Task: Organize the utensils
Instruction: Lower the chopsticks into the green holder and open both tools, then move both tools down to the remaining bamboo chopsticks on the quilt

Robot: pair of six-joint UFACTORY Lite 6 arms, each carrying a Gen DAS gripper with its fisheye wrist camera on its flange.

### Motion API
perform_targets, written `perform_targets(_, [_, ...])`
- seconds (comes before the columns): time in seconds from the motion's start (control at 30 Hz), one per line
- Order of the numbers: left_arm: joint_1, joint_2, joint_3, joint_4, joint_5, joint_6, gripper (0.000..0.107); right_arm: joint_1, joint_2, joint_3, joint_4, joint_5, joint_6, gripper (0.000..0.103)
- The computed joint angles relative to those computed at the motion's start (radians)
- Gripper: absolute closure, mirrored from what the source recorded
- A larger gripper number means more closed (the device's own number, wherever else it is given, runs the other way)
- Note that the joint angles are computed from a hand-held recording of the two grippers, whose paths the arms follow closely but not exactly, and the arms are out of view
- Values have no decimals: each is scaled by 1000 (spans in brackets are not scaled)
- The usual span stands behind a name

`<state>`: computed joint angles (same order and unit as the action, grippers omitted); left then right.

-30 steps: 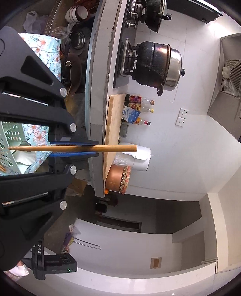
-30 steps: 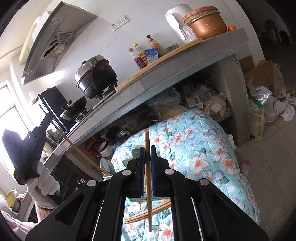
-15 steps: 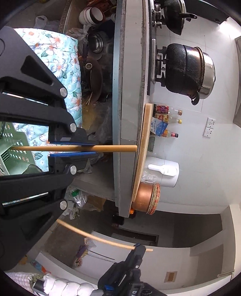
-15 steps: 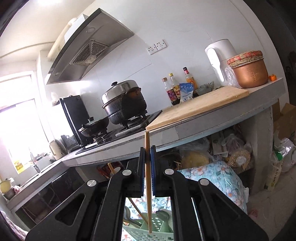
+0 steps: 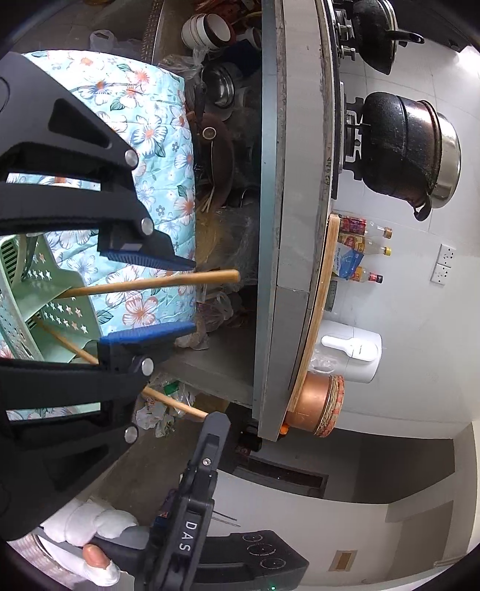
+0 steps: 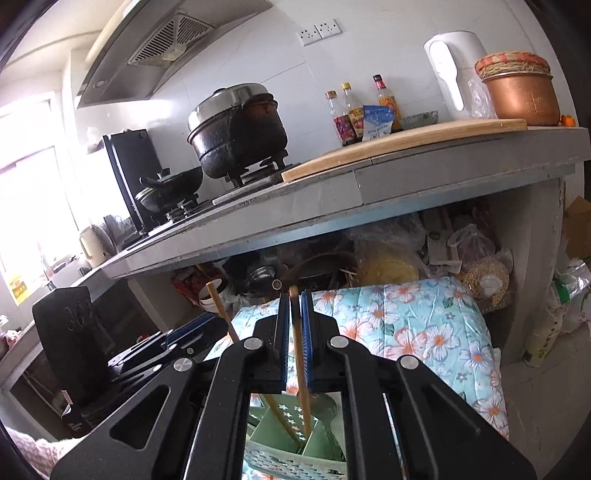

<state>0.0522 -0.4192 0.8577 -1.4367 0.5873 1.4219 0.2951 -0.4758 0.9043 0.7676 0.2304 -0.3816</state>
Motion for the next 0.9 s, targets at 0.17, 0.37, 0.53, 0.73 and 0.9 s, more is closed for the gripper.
perform_targets(0.17, [28, -33, -22, 9, 36, -9, 70, -13, -44, -38, 28, 12, -7, 95])
perform_targets(0.37, [55, -85, -51, 18, 69, -17, 68, -16, -116, -66, -38, 19, 68, 94])
perform_targets(0.53, [114, -149, -80, 38, 149, -31, 68, -74, -240, -120, -25, 76, 68, 90])
perform_targets(0.73, [308, -295, -194, 121, 452, 28, 64, -324, -481, -288, 131, 316, -72, 77])
perform_targets(0.9, [321, -396, -351, 287, 580, 42, 63, -611, -642, -510, 214, 630, -142, 76])
